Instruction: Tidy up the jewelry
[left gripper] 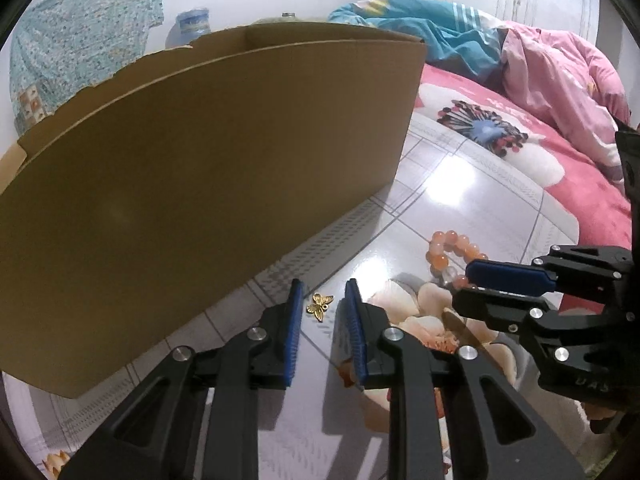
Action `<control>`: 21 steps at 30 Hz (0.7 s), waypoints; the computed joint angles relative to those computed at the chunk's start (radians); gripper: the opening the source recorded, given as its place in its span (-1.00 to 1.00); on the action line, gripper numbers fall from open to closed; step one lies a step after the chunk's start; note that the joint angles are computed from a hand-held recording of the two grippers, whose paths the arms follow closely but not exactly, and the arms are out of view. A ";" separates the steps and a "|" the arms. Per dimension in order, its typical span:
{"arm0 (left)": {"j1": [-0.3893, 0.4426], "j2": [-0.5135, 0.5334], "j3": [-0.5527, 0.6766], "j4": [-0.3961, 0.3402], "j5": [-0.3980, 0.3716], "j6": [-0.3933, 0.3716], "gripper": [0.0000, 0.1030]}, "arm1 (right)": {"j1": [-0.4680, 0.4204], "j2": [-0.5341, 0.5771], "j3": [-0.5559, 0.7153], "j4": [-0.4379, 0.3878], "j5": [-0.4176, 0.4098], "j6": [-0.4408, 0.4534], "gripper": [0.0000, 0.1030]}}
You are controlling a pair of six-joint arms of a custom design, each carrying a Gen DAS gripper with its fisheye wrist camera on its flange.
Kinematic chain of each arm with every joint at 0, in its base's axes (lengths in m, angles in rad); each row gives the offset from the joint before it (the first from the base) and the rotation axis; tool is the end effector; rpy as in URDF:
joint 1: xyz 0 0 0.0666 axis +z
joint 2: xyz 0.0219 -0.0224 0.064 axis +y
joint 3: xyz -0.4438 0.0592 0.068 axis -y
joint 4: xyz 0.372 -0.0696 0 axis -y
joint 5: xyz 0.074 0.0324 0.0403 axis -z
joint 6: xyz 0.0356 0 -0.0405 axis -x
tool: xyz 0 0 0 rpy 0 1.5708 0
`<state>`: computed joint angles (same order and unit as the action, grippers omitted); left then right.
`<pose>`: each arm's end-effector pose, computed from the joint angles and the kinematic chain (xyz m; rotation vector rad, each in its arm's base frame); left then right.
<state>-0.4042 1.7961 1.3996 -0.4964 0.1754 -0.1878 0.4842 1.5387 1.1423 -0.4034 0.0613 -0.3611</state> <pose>0.5479 -0.2415 0.3193 0.7934 2.3391 -0.3098 0.4393 0.2281 0.3540 -0.1175 2.3913 0.3315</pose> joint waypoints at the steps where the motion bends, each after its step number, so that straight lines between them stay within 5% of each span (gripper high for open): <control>1: -0.002 -0.002 -0.001 -0.002 -0.009 -0.011 -0.78 | -0.001 -0.001 -0.002 0.003 -0.003 0.000 -0.60; 21: 0.073 -0.138 -0.161 -0.039 0.004 0.035 -0.87 | -0.014 -0.002 -0.005 0.009 -0.022 0.006 -0.61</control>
<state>-0.3309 1.6584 1.2389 -0.5357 0.1793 -0.1530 0.4705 1.5370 1.1375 -0.3947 0.0395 -0.3550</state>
